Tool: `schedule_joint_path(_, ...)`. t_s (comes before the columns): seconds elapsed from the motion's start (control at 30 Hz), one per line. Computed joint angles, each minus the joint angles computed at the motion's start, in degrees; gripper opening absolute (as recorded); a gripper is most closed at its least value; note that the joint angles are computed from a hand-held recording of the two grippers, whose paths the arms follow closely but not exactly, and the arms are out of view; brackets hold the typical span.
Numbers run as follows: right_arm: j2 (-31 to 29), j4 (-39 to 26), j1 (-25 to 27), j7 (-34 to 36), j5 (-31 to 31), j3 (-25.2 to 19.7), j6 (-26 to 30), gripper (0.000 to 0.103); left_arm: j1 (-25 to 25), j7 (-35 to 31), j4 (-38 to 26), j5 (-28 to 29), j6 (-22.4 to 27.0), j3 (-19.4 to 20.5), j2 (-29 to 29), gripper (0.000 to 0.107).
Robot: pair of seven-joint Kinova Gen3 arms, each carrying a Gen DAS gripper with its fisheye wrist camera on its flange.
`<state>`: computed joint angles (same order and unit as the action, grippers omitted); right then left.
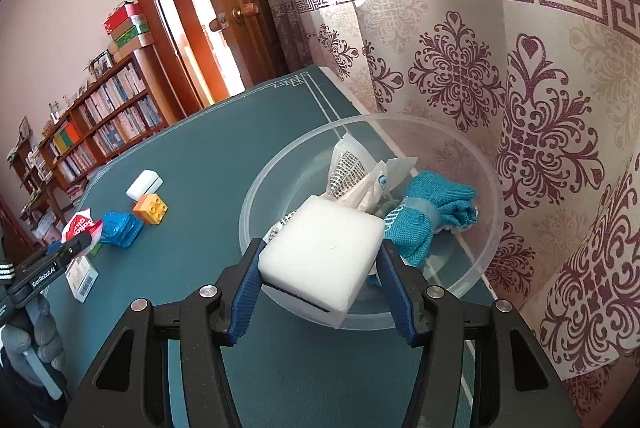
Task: Organize objects
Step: 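Lift and carry the glue packet and white sponge to the clear bowl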
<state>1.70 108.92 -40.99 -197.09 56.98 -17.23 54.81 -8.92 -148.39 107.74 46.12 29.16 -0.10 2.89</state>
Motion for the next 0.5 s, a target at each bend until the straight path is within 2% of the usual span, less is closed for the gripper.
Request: schedule_joint_path(0.5,-2.9,3.8,2.7,-0.6,0.9,-0.6,-3.9,0.057,8.8,7.1,-5.1,-7.7,-0.5,6.7,4.0,0.052)
